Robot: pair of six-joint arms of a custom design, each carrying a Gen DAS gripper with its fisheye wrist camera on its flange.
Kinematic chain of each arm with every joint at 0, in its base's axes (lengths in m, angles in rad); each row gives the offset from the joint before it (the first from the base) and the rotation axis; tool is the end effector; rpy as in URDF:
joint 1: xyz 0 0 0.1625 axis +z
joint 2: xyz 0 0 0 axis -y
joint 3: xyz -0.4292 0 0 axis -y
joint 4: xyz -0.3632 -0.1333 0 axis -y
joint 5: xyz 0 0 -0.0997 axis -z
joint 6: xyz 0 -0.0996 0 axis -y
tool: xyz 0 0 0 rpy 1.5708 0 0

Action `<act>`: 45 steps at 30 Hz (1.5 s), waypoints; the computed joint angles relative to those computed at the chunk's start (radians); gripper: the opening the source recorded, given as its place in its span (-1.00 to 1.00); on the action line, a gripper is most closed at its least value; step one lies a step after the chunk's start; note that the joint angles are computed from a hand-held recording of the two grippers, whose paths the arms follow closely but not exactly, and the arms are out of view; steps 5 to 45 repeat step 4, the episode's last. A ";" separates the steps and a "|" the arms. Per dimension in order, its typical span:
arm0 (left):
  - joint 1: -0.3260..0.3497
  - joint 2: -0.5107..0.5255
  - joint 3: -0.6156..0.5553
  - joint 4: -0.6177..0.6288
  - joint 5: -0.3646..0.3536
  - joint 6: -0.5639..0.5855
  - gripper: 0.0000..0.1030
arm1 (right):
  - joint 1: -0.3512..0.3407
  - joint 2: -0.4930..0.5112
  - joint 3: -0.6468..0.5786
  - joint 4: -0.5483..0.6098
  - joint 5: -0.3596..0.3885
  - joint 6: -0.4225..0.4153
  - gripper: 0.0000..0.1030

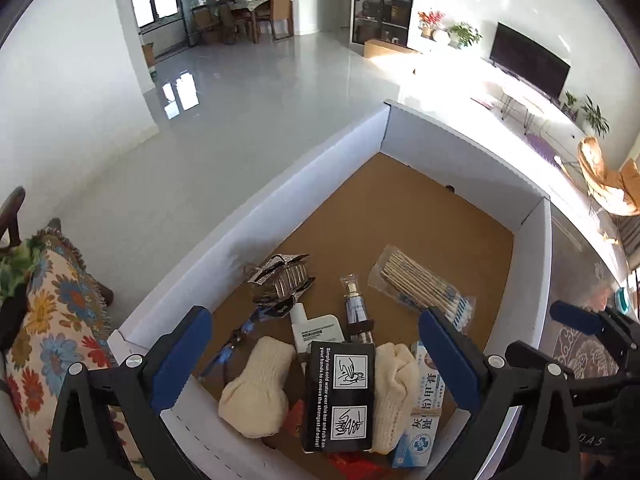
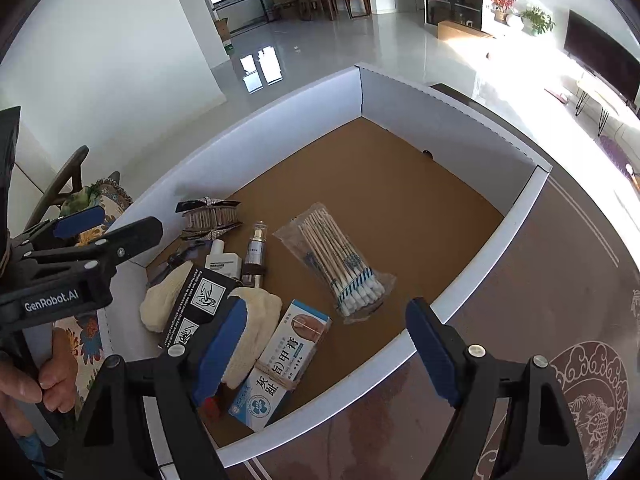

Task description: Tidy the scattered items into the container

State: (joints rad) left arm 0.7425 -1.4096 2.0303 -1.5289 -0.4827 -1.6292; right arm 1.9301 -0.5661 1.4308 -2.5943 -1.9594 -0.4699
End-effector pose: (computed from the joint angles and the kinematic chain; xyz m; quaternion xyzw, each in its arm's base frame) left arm -0.1556 -0.4435 0.2771 -0.1604 0.8107 -0.3678 0.4264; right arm 0.3394 -0.6319 0.0411 0.3800 -0.9014 0.0671 0.1965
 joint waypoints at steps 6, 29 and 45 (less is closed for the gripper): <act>-0.008 0.011 -0.001 0.043 0.008 -0.066 1.00 | -0.008 0.002 0.002 -0.012 0.013 0.003 0.60; -0.008 0.011 -0.001 0.043 0.008 -0.066 1.00 | -0.008 0.002 0.002 -0.012 0.013 0.003 0.60; -0.008 0.011 -0.001 0.043 0.008 -0.066 1.00 | -0.008 0.002 0.002 -0.012 0.013 0.003 0.60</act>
